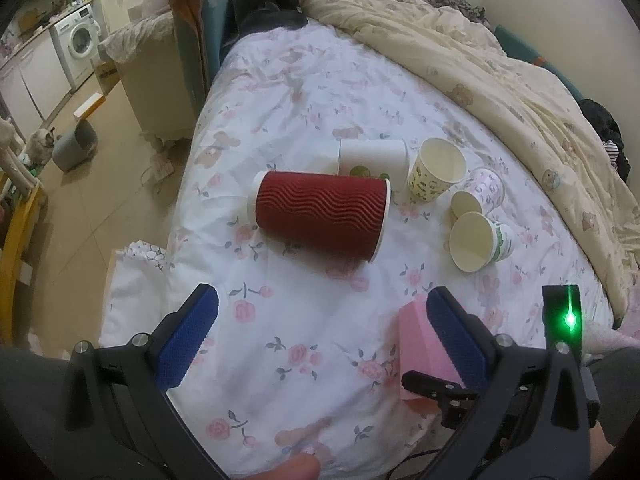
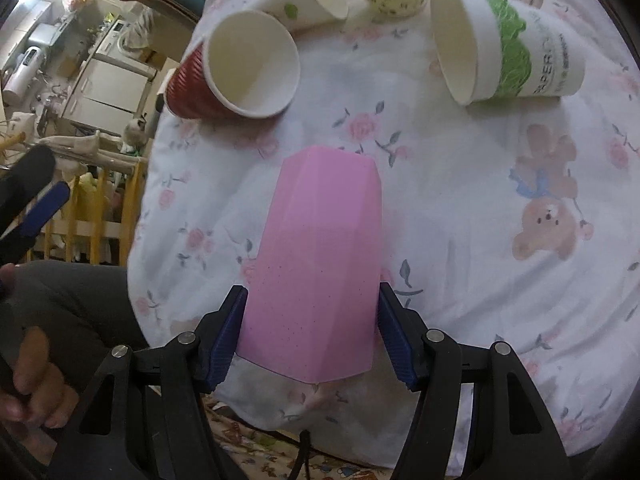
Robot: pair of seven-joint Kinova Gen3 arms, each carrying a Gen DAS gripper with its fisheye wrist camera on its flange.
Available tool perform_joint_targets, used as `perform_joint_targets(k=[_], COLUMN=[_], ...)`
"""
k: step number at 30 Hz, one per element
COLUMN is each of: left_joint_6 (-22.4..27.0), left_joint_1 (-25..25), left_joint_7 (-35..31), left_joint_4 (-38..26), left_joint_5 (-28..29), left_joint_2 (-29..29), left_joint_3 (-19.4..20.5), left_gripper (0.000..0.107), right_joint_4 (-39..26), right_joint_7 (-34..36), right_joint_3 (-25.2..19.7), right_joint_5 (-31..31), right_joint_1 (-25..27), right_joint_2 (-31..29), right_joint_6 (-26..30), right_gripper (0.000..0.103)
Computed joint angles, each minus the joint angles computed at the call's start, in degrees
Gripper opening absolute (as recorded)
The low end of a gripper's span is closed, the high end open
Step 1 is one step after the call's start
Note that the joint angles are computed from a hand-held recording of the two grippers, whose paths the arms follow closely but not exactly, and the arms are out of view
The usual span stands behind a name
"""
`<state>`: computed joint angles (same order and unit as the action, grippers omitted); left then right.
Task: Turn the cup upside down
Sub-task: 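Lift the pink cup with the right gripper and carry it toward the left gripper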
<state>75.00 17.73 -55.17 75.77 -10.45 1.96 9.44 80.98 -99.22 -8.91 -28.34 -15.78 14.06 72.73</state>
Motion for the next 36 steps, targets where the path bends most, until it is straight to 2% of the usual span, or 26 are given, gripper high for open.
perform_joint_targets(k=[6,11,15,24,36], left_joint_6=[0.67,0.46,0.64,0.58,0.74], left_joint_1=[0.16,0.92,1.32,1.26,1.56], left_joint_7=[-0.32,-0.52,-0.15,0.16,1.32], left_joint_4=[-0.72,-0.87,-0.86,-0.76,-0.84], left_joint_5=[0.97,0.33,-0.42,-0.58,-0.87], left_joint_2=[1.07,1.2,1.2,1.03,1.1], left_joint_3=[-0.11,0.13,0.1,0.04,0.1], left_gripper=[0.103,0.103,0.103,0.103,0.103], right_joint_4=[0.27,-1.1,-0.98,-2.17,-3.27], right_joint_7=[1.11,0.81,1.42,0.58,-0.06], right_joint_3=[-0.11,-0.3,-0.33,0.53,3.57], right_joint_5=[-2.17,-1.32,-2.65,-2.81,0.53], right_joint_1=[1.05,0.22,0.77,1.66,4.69], right_joint_2=[0.8,1.13,0.65,-1.92,-8.24], right_joint_6=[0.96,1.72,1.36,1.63,0.2], right_gripper=[0.067,0.068,0.084,0.093,0.094])
